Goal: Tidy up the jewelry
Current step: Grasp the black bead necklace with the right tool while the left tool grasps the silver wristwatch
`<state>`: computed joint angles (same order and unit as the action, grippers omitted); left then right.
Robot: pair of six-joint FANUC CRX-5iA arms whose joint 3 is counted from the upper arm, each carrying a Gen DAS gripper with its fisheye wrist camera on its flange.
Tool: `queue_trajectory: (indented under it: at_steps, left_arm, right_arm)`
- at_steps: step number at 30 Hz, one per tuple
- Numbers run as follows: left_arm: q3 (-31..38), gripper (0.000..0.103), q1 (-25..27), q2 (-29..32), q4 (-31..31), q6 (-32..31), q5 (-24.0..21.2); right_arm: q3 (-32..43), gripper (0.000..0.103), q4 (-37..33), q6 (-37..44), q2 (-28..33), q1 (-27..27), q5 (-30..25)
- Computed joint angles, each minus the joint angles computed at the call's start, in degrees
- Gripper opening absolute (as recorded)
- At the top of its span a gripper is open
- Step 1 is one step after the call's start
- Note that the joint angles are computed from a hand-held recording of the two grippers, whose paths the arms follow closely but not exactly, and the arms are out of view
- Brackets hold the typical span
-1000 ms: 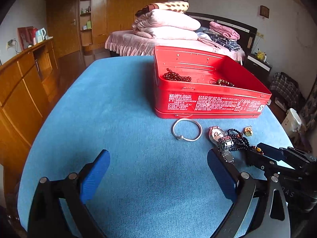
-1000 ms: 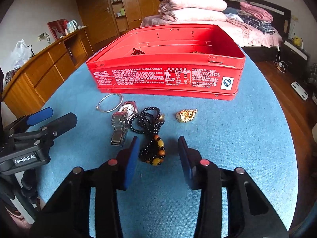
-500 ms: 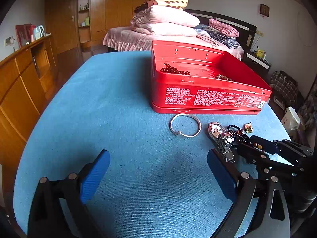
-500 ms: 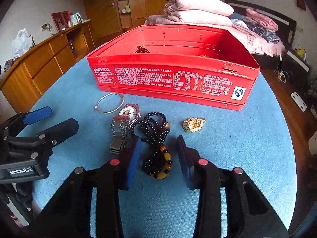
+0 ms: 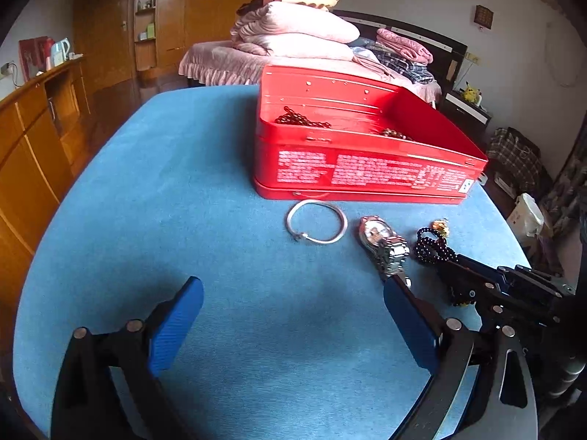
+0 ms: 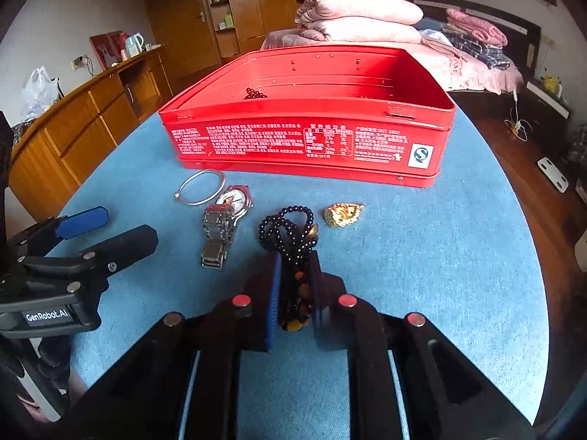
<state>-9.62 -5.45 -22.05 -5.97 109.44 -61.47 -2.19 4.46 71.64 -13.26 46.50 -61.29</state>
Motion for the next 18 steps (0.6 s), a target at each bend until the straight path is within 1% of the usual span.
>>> queue_trajectory:
  at_steps: [4, 11, 12, 13, 14, 16, 18]
  left_arm:
    - [0.6, 0.097, -1.3, 1.3, 1.5, -0.4, 0.5]
    - [4.4, 0.095, -5.5, 5.6, -1.1, 2.4, 0.5]
    - [5.1, 0.093, -5.9, 6.3, -1.6, 2.9, 0.3]
    - [5.9, 0.087, -6.3, 7.2, -1.9, 3.2, 0.0]
    - [6.5, 0.083, -6.4, 8.0, -1.8, 3.0, -0.3]
    - [6.9, 0.081, -6.3, 8.9, -1.0, 3.0, -0.4]
    - [7.0, 0.076, -5.9, 9.6, 0.3, 3.0, -0.3]
  right_arm:
    - [-1.3, 0.013, 0.9, -1.9, -1.6, -0.7, -0.4]
    - [-2.6, 0.013, 0.7, -2.7, -3.1, -3.0, -0.4]
    - [-2.7, 0.013, 0.7, -2.7, -3.2, -3.3, -0.3]
    - [-2.7, 0.013, 0.4, -2.5, -3.4, -3.8, -0.2]
    - [-2.8, 0.013, 0.3, -2.5, -3.5, -4.2, -0.2]
    - [-2.8, 0.013, 0.0, -2.3, -3.7, -4.9, 0.1]
    - [-2.9, 0.013, -0.4, -2.0, -3.9, -5.5, 0.4]
